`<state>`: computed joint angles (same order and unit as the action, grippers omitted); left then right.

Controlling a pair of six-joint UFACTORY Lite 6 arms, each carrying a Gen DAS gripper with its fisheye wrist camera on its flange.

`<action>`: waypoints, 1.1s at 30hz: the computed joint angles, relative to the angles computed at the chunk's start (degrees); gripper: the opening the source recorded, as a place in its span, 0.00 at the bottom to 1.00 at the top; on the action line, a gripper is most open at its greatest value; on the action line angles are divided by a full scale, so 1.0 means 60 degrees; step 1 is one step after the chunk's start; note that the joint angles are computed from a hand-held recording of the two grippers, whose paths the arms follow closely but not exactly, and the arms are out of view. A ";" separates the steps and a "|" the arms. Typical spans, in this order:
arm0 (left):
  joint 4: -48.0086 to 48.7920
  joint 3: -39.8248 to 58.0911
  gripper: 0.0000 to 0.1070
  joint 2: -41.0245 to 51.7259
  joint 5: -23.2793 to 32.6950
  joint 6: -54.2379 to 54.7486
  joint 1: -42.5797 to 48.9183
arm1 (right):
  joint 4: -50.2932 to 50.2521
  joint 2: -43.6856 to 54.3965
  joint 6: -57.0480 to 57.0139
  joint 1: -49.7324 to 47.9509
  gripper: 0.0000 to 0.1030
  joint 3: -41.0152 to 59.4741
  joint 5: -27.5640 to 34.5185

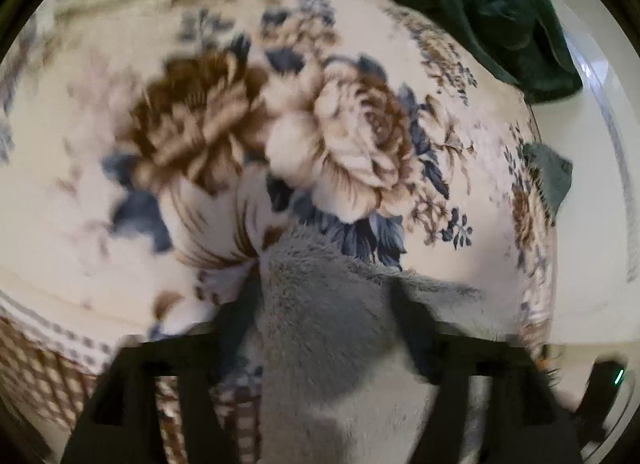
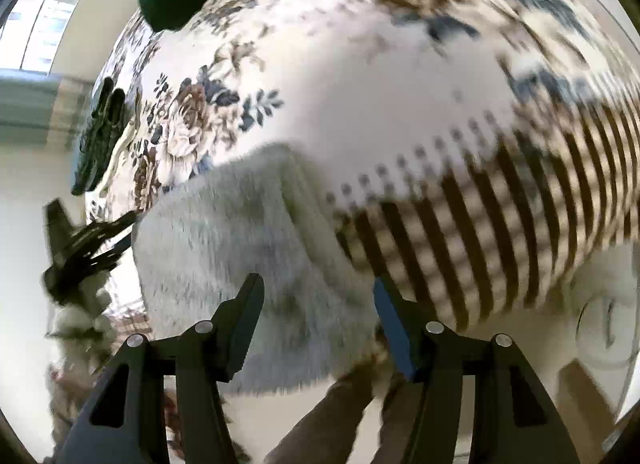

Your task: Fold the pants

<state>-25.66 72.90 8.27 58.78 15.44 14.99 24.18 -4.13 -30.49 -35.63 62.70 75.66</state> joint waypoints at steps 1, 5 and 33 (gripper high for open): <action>0.0399 0.0206 0.78 -0.0203 0.0065 -0.0165 -0.0315 | 0.0088 0.0413 0.0184 0.0428 0.58 0.0237 -0.0339; 0.0827 0.0495 0.78 -0.0221 0.0140 -0.0097 -0.0974 | 0.0941 0.2123 0.0259 0.1539 0.53 0.0968 -0.1474; -0.0471 -0.6315 0.78 -0.5734 0.0885 -0.0611 0.0904 | 0.3545 0.0705 -0.3401 -0.5157 0.13 -0.4600 0.2416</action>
<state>-28.49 35.02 -26.14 64.09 11.78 20.41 45.46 0.10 -50.90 -66.57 35.10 90.15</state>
